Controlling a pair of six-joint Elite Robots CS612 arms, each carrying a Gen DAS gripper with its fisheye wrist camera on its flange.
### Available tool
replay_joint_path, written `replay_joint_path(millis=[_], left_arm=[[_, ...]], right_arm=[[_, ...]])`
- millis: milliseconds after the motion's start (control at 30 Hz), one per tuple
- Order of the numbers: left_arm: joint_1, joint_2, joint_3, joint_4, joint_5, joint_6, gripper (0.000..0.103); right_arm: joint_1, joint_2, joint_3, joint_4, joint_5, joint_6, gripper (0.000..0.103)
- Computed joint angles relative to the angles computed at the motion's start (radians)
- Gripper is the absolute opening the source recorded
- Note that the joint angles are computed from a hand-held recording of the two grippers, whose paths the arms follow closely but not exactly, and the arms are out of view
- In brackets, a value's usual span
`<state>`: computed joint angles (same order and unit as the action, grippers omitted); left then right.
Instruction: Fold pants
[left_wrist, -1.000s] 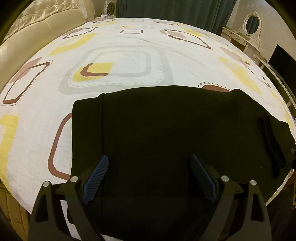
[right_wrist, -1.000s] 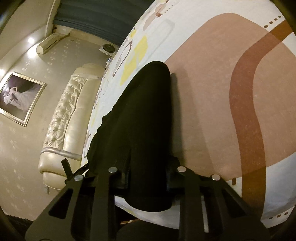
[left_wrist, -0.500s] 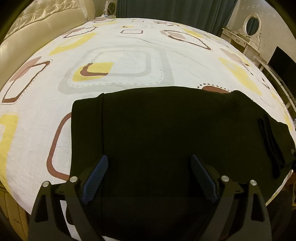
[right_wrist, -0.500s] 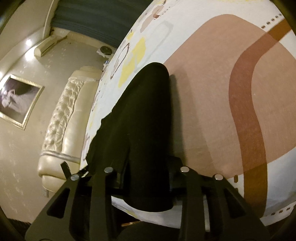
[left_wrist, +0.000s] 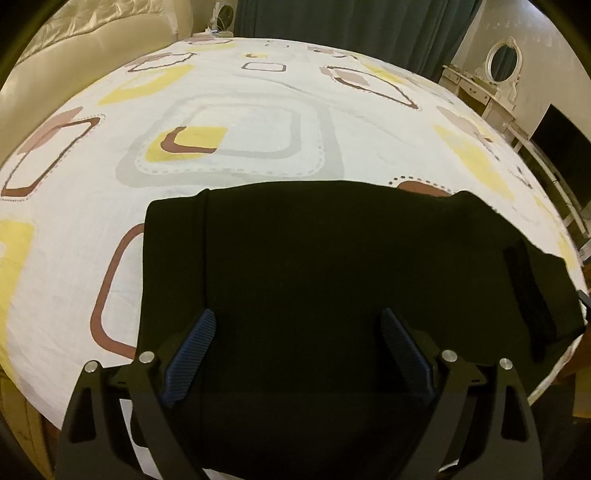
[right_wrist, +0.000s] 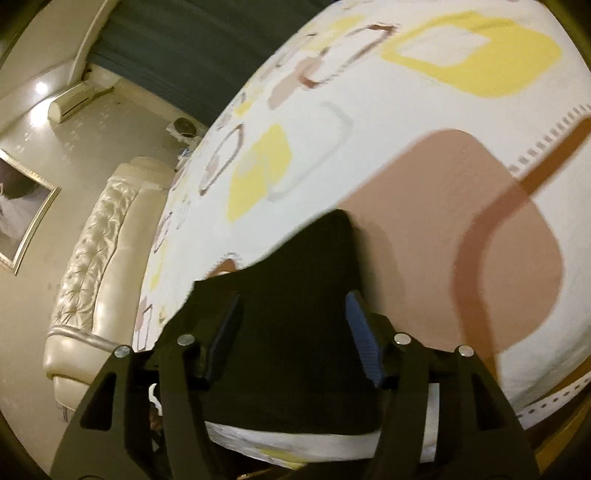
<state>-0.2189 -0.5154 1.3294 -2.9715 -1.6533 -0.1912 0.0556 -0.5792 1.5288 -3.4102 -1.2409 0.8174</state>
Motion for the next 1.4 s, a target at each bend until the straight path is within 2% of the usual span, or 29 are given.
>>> replay_joint_path(millis=[133, 233, 300, 367, 467, 500, 533, 567, 667, 733, 800, 833, 900, 933, 967, 1033, 1167, 1400], left_arm=[[0.023, -0.016, 0.017, -0.039, -0.095, -0.028, 0.09], [0.054, -0.034, 0.044, -0.116, -0.178, -0.093, 0.09], [0.076, -0.036, 0.046, -0.135, -0.221, -0.138, 0.09], [0.109, -0.025, 0.025, -0.115, -0.286, -0.197, 0.09], [0.158, 0.02, -0.041, -0.05, -0.448, -0.272, 0.088], [0.166, 0.033, -0.056, -0.036, -0.475, -0.295, 0.088], [0.174, 0.047, -0.075, -0.013, -0.501, -0.306, 0.079], [0.178, 0.059, -0.091, 0.008, -0.528, -0.299, 0.076], [0.171, 0.077, -0.13, 0.104, -0.532, -0.231, 0.075], [0.163, 0.079, -0.142, 0.133, -0.523, -0.19, 0.075], [0.161, 0.093, -0.166, 0.144, -0.572, -0.194, 0.074], [0.161, 0.101, -0.179, 0.149, -0.594, -0.205, 0.071], [0.155, 0.107, -0.189, 0.15, -0.594, -0.226, 0.069], [0.153, 0.111, -0.191, 0.137, -0.599, -0.237, 0.059], [0.153, 0.114, -0.196, 0.146, -0.609, -0.239, 0.03], [0.153, 0.119, -0.204, 0.171, -0.626, -0.253, 0.028], [0.143, 0.102, -0.19, 0.177, -0.583, -0.205, 0.018], [0.139, 0.082, -0.164, 0.107, -0.567, -0.266, 0.015]], right_arm=[[0.029, 0.02, -0.061, 0.026, 0.005, -0.022, 0.062], [0.038, 0.049, -0.103, 0.047, 0.063, 0.003, 0.062], [0.046, 0.058, -0.122, 0.096, 0.066, -0.013, 0.062], [0.055, 0.059, -0.13, 0.139, 0.04, -0.045, 0.062], [0.057, 0.061, -0.133, 0.151, 0.034, -0.047, 0.062], [0.057, 0.061, -0.132, 0.15, 0.036, -0.042, 0.063], [0.056, 0.062, -0.133, 0.148, 0.039, -0.037, 0.063], [0.056, 0.063, -0.133, 0.146, 0.039, -0.032, 0.063], [0.06, 0.063, -0.134, 0.151, 0.031, -0.039, 0.065], [0.061, 0.064, -0.136, 0.153, 0.024, -0.043, 0.065], [0.062, 0.065, -0.136, 0.149, 0.02, -0.042, 0.068], [0.062, 0.065, -0.136, 0.15, 0.02, -0.044, 0.068], [0.063, 0.065, -0.137, 0.152, 0.016, -0.05, 0.07], [0.065, 0.064, -0.137, 0.152, 0.011, -0.053, 0.07], [0.066, 0.064, -0.136, 0.151, 0.007, -0.059, 0.071], [0.067, 0.063, -0.136, 0.15, 0.002, -0.064, 0.071], [0.067, 0.063, -0.135, 0.144, -0.005, -0.068, 0.072], [0.077, 0.053, -0.119, 0.09, -0.066, -0.052, 0.072]])
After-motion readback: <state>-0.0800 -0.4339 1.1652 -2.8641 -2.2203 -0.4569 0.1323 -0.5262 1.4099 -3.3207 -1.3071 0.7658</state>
